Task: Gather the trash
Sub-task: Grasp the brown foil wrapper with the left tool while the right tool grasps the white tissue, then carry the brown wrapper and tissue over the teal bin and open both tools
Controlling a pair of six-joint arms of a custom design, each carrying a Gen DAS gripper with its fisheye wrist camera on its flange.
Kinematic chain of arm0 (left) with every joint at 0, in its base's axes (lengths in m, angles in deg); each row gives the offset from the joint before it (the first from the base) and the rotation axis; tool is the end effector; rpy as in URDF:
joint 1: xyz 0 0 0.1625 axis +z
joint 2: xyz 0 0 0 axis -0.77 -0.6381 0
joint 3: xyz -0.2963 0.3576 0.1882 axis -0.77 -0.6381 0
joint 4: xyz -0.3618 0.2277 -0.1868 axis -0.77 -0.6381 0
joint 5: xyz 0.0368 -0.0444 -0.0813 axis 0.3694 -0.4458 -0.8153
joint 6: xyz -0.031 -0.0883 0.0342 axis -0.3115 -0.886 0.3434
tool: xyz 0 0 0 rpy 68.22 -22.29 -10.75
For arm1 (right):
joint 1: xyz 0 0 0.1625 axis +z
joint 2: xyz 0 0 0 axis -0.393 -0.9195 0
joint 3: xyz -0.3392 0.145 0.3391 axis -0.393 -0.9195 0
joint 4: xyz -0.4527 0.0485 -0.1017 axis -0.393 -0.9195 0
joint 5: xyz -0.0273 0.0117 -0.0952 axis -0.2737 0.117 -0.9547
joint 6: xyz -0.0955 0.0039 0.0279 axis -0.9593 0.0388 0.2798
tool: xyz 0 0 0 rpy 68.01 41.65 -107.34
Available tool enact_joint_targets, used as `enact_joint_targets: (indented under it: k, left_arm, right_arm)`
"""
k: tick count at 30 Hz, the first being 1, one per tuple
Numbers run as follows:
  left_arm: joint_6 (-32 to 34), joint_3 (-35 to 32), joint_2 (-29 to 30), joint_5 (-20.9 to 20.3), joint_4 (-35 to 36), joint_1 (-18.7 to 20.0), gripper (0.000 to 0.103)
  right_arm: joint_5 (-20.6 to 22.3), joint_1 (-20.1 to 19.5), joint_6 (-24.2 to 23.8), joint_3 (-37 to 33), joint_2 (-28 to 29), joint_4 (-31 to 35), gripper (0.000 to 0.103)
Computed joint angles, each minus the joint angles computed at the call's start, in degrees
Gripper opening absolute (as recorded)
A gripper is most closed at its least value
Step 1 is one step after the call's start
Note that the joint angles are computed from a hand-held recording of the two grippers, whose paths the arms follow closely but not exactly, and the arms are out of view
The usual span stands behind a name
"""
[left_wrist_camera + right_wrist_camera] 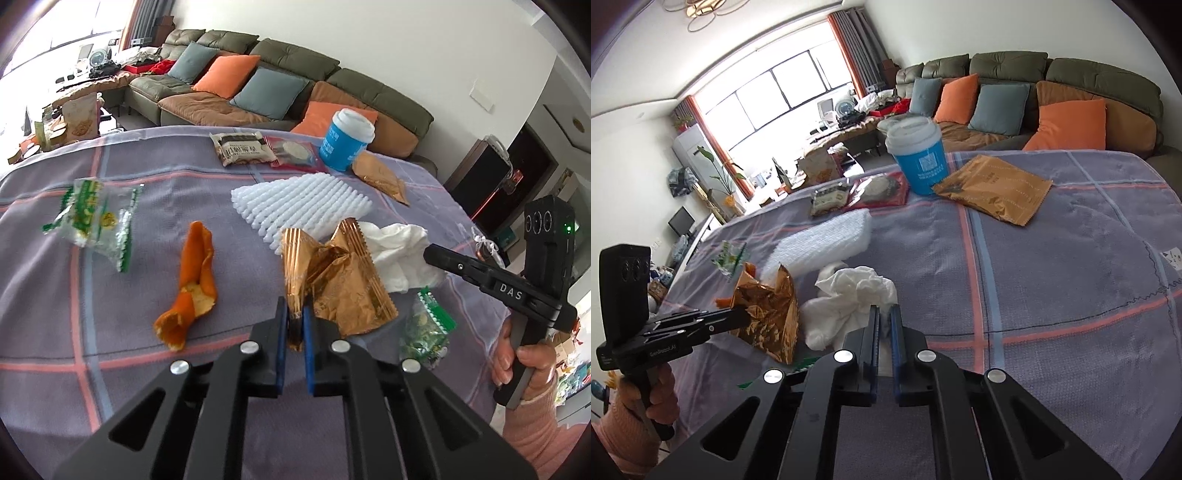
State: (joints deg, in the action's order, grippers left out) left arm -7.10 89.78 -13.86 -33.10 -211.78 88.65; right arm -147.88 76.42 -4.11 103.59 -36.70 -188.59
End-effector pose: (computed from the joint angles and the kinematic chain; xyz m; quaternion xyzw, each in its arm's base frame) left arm -0.2399 -0.4037 -0.0565 0.3090 0.9300 -0.1709 0.1018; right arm -0.0613 -0.3402 0.2260 0.0843 -0.9019 0.3803 0.1865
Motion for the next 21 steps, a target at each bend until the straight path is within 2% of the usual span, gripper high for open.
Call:
enact_joint_targets:
  k: [13,21]
  left_arm:
    - [-3.77,8.23,-6.04,2.53,-8.13,-1.19,0.009]
    - [-7.12,15.31,-10.37,7.11,-13.15,-2.70,0.009]
  right_arm:
    - [6.35,0.37,-0.18,2.36,-5.54,3.11,0.005]
    - [9.01,4.02,-1.05,3.25,-7.31,5.59,0.005]
